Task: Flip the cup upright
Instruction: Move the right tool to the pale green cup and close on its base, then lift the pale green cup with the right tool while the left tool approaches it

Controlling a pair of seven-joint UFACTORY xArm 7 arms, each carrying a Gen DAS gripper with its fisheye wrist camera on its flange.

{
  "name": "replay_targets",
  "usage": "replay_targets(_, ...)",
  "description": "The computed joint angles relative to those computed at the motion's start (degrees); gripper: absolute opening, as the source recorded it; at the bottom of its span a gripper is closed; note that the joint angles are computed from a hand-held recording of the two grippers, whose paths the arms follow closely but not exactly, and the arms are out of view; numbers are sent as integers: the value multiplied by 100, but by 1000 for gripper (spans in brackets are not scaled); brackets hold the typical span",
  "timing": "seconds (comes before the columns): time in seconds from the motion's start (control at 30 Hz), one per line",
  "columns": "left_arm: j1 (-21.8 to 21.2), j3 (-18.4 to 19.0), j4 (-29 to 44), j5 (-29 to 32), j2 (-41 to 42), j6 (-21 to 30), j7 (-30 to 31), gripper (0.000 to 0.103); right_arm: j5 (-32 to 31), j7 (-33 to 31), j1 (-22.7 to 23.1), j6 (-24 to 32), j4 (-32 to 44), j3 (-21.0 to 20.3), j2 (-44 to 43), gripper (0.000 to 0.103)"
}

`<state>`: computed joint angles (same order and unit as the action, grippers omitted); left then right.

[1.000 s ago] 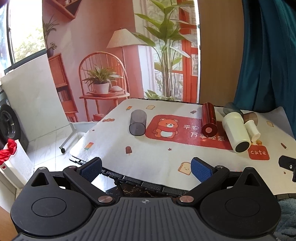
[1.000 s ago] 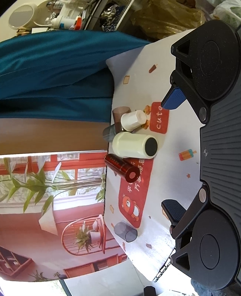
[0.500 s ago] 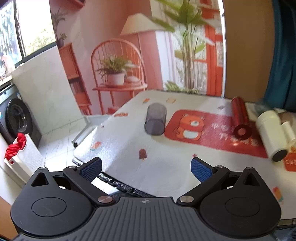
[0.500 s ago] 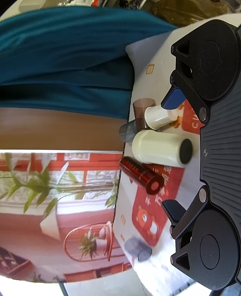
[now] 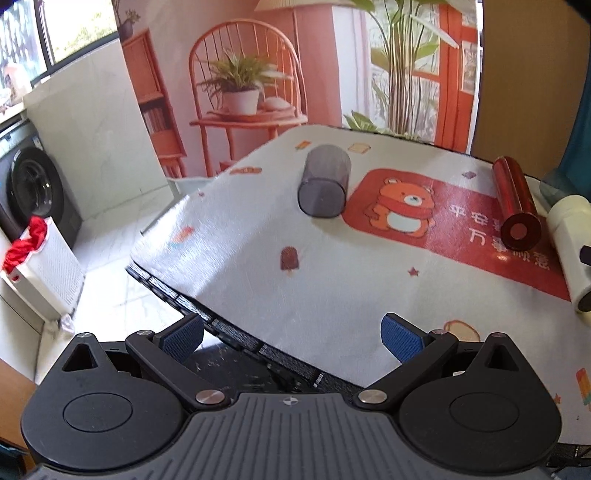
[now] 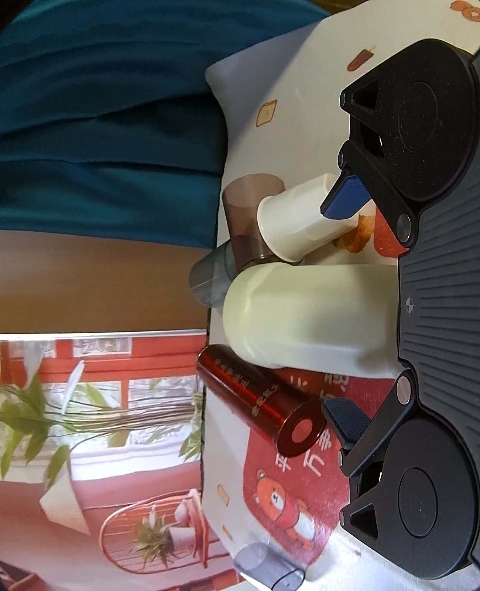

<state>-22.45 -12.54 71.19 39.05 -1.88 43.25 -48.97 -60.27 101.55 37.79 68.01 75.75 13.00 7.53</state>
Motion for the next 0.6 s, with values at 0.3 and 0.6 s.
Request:
replay_targets(0.3, -30, -13, -195, -81, -43, -36, 40, 103, 414, -57, -77, -313, 69, -109, 172, 69)
replay_targets(0.6, 24, -47, -435, -368, -215, -126, 71, 103, 653, -54, 84, -222, -38, 8, 9, 69)
